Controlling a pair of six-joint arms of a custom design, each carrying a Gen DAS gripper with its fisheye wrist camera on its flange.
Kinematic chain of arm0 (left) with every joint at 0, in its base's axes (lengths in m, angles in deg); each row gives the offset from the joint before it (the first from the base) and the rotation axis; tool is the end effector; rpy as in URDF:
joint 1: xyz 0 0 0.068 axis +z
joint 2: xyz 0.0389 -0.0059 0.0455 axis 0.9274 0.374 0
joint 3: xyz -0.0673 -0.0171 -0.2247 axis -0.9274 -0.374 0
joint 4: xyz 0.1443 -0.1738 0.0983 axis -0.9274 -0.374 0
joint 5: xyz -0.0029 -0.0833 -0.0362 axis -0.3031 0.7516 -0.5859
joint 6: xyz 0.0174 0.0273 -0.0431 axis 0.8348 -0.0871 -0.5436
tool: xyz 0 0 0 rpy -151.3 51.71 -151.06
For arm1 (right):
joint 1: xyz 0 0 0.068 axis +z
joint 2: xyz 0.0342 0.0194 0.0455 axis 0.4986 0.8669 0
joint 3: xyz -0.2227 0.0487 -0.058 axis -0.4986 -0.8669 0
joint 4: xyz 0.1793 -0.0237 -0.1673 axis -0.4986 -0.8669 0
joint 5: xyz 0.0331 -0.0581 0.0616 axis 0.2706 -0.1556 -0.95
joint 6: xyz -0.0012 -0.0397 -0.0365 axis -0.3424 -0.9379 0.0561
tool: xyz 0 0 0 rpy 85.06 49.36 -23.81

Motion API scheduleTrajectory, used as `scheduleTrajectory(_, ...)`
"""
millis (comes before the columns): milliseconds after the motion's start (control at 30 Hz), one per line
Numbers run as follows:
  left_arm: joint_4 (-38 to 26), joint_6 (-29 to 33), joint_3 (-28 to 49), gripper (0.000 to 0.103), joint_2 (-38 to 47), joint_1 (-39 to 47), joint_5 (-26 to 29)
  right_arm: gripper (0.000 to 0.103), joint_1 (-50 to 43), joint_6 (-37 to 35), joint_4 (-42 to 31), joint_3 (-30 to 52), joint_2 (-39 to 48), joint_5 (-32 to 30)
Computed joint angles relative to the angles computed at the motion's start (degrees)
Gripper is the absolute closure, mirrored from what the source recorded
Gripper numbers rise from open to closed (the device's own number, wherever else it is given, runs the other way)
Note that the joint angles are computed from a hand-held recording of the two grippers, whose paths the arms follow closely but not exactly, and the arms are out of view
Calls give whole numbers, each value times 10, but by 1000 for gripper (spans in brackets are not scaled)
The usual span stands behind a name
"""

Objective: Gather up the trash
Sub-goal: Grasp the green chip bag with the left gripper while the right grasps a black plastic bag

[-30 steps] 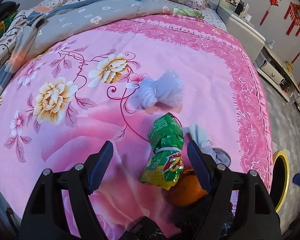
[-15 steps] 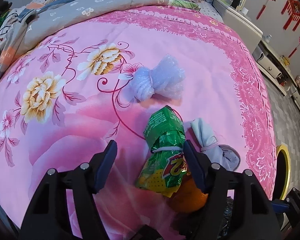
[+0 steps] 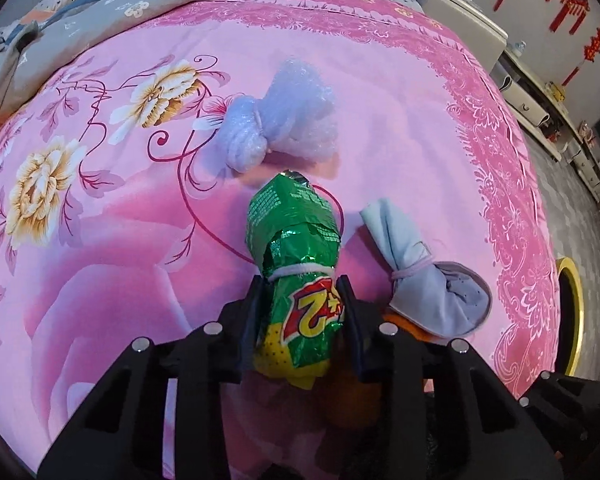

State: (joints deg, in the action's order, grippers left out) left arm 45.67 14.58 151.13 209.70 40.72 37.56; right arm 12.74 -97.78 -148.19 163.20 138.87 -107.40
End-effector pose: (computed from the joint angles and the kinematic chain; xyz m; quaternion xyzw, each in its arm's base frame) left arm 0.3388 -0.1678 0.0714 -0.2254 0.9498 -0.0586 0.2089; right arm 0.3282 -0.0840 0.1150 -0.4376 0.8571 0.2600 0.0797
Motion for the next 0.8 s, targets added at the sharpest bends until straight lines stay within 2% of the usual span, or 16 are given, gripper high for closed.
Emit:
scheduleTrajectory(67,24,-2,-21,71,-12,12,10,55,3,4,-8,14,14,-1)
scheduleTrajectory(267,13,7,-16,73,-16,9,3,65,3,2,-31,46,39,-11)
scheduleTrajectory(533,-4,-6,-43,73,-59,8,1,66,-26,-33,-80,82,47,-18)
scheduleTrajectory(800,-59,-29,-57,73,-121,-16,-38,67,-64,-54,-124,122,50,-37)
